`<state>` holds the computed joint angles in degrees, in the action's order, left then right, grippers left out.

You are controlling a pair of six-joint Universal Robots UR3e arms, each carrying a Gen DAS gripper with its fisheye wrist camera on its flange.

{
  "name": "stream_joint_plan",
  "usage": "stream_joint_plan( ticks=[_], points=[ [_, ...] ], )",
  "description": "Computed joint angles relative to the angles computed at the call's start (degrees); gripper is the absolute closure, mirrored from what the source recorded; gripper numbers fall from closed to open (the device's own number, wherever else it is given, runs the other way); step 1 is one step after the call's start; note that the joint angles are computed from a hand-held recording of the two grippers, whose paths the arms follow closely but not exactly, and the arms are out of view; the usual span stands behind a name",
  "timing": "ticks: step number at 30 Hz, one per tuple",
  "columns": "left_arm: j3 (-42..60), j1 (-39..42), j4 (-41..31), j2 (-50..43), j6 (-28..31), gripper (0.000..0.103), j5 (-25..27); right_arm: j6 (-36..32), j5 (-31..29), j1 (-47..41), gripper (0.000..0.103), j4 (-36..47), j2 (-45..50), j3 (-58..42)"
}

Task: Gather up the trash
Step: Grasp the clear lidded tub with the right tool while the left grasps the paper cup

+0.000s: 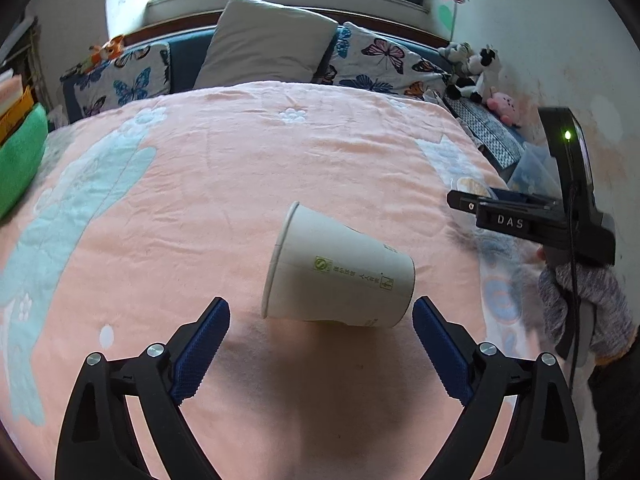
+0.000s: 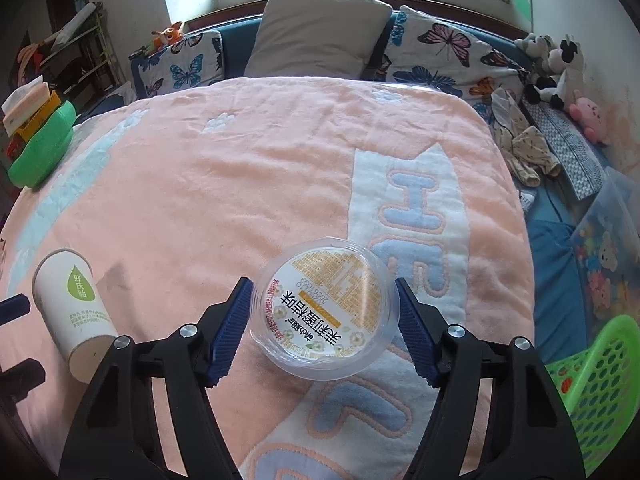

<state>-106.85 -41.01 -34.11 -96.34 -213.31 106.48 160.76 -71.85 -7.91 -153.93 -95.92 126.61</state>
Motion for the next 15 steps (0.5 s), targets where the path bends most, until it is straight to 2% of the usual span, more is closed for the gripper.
stream_joint_plan(
  ticks=[6,15],
  points=[
    [3.4,-1.1,0.1,-4.3,4.7,0.01,1.5,-1.3,4.6,-4.2,0.033,5.3,-6.6,2.2],
    [7.2,-0.9,-1.8,-8.9,6.9,0.01,3.6,-5.8,8.8,-9.9,0.033,15.1,-19.0,5.9]
  ],
)
